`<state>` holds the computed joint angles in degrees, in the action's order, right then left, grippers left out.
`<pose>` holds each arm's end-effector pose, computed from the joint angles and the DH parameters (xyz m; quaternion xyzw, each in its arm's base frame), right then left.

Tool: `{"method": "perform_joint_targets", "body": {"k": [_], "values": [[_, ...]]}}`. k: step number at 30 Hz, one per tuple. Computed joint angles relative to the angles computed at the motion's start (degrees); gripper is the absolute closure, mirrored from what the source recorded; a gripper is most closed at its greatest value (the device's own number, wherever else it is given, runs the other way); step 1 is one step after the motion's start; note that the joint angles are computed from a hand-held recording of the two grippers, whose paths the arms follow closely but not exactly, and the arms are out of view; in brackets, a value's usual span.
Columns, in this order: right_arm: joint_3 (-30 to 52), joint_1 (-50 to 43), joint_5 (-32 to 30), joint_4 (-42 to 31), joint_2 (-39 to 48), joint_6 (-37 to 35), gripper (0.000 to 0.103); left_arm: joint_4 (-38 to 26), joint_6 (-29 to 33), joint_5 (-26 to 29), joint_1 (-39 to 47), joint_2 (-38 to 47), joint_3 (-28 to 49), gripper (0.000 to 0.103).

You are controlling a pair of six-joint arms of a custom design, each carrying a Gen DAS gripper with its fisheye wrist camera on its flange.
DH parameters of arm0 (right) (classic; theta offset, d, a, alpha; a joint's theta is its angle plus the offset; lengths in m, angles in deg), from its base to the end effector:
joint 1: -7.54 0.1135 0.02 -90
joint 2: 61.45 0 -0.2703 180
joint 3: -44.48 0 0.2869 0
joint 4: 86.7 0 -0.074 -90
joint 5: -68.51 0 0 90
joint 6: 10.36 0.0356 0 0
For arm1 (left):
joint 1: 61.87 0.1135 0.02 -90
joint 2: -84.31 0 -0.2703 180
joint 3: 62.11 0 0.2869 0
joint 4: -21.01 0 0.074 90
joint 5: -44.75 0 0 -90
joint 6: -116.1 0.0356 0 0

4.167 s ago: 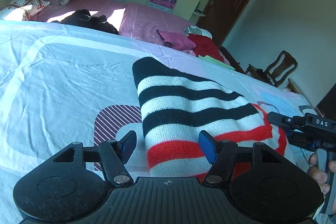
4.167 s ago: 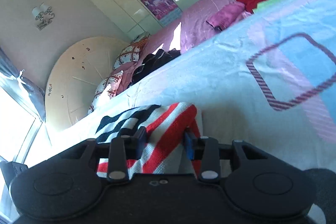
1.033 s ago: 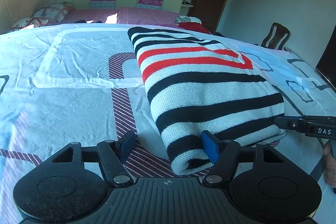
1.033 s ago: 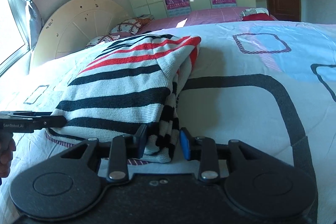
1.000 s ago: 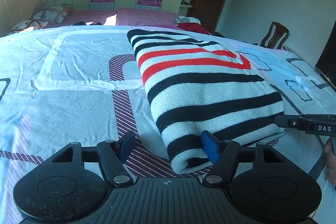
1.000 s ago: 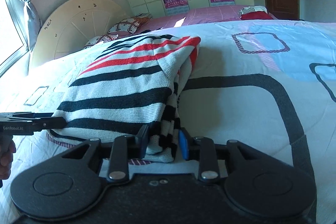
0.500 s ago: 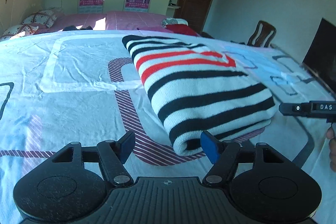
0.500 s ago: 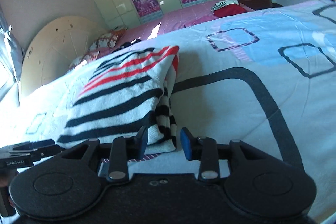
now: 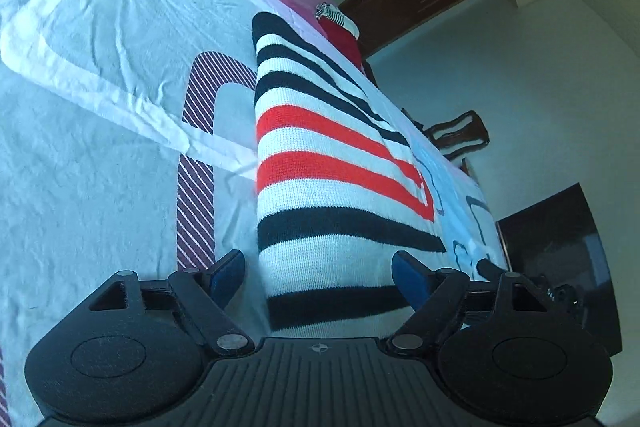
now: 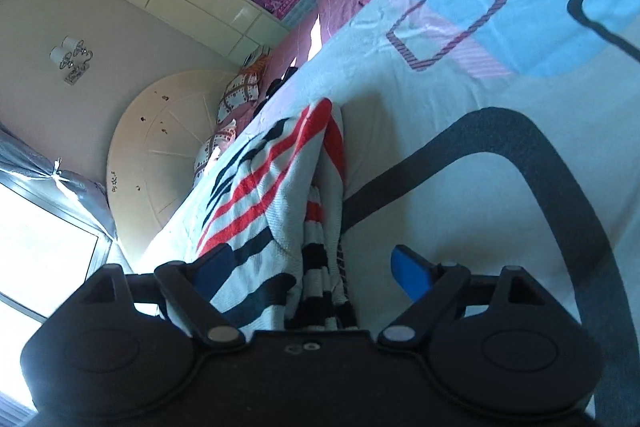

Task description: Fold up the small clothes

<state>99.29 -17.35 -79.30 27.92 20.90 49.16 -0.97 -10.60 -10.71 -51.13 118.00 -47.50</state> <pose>0.2246 -0.0710 0.1559 -0.0304 0.8747 0.4382 0.2047 0.1454 0.0070 0.1018 -0.2370 0.8452 -0.3521 0.3247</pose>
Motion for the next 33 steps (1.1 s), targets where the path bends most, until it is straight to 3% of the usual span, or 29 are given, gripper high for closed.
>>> {"method": "perform_joint_targets", "body": {"k": [7, 14, 19, 23, 25, 31, 33], "values": [[3.8, 5.5, -2.6, -0.1, 9.4, -5.0, 0.016, 26.9, -4.3, 1.6, -0.7, 27.0, 3.2, 0.024], [6.9, 10.8, -2.8, -1.0, 11.3, -8.4, 0.017, 38.7, -5.3, 0.5, -3.1, 39.4, 6.5, 0.024], [9.1, 12.1, -2.2, -3.7, 12.5, -12.1, 0.023, 36.4, -2.8, 1.6, -1.8, 38.7, 7.0, 0.024], [15.6, 8.9, -1.0, -14.8, 19.9, -23.3, 0.043, 32.3, 1.0, 4.6, 0.8, 36.8, 6.9, 0.026], [17.5, 9.1, -1.2, -16.5, 22.2, -25.7, 0.044, 32.4, 2.0, 4.6, 0.6, 37.5, 7.4, 0.026], [12.6, 14.9, -3.8, -4.1, 17.3, -15.6, 0.043, 35.6, 1.0, 1.2, -2.4, 41.7, 10.0, 0.025], [11.1, 14.9, -3.7, -1.7, 15.8, -13.6, 0.051, 35.8, 1.1, -0.8, -3.6, 40.1, 8.7, 0.028]]}}
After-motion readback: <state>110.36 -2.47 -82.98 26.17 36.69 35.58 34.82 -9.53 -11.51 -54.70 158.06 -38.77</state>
